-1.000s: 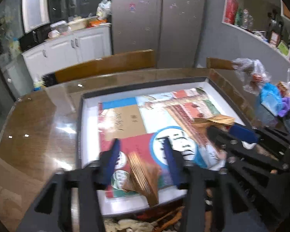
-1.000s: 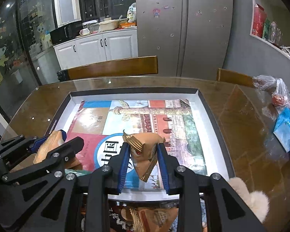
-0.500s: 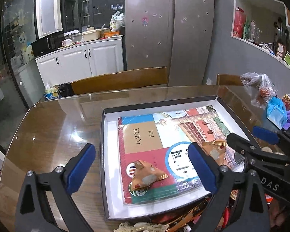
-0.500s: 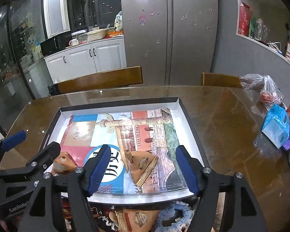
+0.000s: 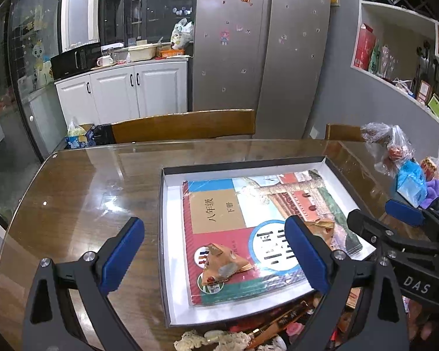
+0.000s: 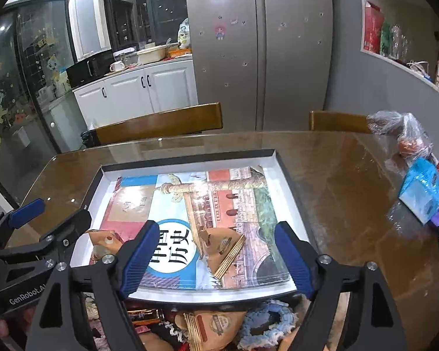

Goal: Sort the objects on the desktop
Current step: 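Withdraw both open tools from the box back over the heap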

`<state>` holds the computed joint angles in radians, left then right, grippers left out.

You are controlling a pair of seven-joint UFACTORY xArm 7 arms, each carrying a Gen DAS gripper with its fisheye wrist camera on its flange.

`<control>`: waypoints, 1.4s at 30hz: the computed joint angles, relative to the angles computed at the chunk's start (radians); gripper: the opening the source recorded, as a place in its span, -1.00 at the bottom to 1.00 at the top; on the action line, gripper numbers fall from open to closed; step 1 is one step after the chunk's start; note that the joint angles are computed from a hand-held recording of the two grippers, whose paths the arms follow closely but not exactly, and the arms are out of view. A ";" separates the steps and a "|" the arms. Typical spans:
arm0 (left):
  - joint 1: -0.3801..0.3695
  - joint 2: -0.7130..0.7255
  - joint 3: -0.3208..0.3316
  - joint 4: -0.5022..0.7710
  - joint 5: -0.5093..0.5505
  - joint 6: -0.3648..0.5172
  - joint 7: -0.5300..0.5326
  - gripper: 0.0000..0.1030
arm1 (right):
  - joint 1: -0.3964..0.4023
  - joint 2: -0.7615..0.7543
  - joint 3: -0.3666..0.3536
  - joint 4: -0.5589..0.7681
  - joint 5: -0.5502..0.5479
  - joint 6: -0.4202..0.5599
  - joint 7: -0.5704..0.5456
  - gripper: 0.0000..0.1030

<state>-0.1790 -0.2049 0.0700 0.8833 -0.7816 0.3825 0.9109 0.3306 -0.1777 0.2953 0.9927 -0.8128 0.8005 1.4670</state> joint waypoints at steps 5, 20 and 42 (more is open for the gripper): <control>0.001 -0.082 0.017 -0.043 0.007 0.036 -0.002 0.90 | 0.011 -0.042 0.035 0.011 -0.010 0.074 0.013 0.62; -0.056 -0.387 0.069 -0.247 0.143 0.128 -0.063 0.90 | 0.034 -0.357 0.167 -0.110 0.088 0.271 -0.005 0.92; -0.078 -0.651 0.127 -0.533 0.346 0.206 -0.117 0.90 | 0.069 -0.445 0.314 -0.301 0.283 0.221 0.065 1.00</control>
<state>-0.2570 -0.8554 0.1966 0.3504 -0.4358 0.5888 0.7935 0.3995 -0.6225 0.6092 0.6916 -0.5295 1.0219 1.5318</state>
